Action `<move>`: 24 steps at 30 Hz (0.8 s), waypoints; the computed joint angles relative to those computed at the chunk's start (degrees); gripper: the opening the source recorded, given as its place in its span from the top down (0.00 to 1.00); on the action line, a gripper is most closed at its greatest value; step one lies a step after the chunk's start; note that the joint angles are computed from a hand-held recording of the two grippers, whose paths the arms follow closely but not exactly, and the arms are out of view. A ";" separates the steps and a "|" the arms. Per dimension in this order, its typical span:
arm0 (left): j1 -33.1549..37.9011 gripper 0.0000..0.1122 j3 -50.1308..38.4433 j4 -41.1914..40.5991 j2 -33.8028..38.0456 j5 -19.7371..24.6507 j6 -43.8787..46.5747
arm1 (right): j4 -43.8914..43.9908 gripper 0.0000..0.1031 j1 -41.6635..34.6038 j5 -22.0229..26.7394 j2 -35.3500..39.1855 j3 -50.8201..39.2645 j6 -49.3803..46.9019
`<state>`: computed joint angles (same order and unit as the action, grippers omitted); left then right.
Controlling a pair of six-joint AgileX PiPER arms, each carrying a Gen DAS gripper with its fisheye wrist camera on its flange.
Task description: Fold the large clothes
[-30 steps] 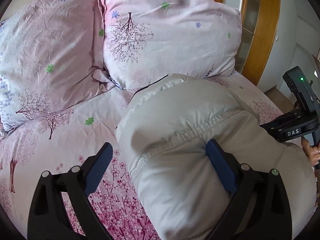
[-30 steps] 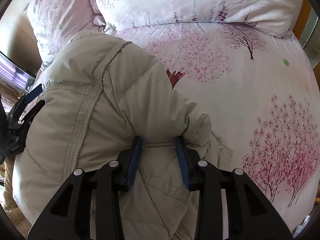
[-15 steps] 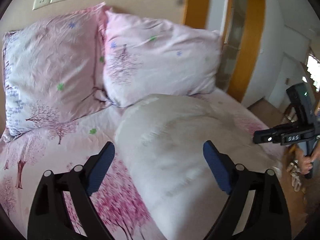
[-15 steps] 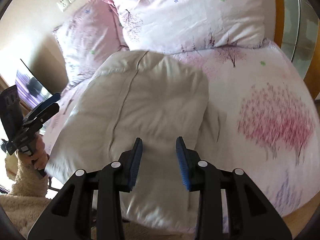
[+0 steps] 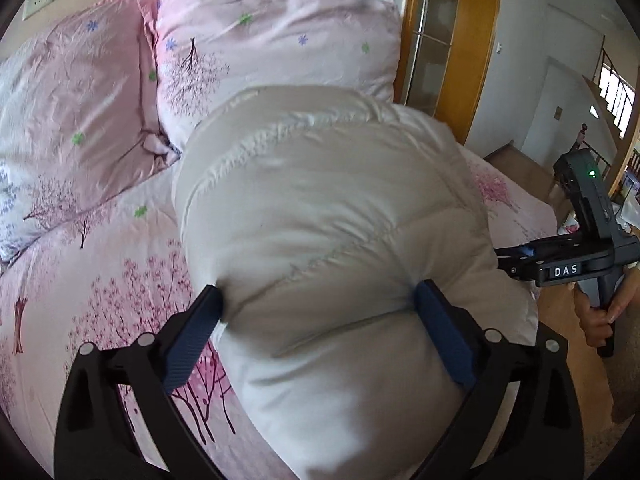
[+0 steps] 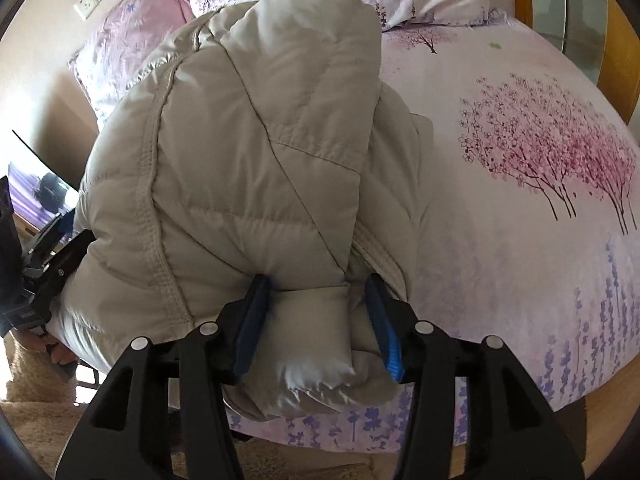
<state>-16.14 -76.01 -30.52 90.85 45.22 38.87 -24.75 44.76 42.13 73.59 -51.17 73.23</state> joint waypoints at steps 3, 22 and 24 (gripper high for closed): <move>-0.63 0.12 1.87 0.43 -0.58 -2.16 -0.26 | -0.64 0.51 0.00 -0.65 0.63 0.19 0.74; 12.43 0.14 -2.63 -18.74 1.27 9.77 7.85 | 13.55 0.23 -8.80 -13.45 -11.48 8.25 -8.02; 14.23 0.14 -6.60 -17.91 3.15 11.25 6.21 | 16.58 0.11 -11.54 -14.36 -13.09 8.15 -10.93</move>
<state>-1.91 -82.61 -48.43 93.99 56.47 45.09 -8.17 33.22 27.77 60.50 -43.02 62.30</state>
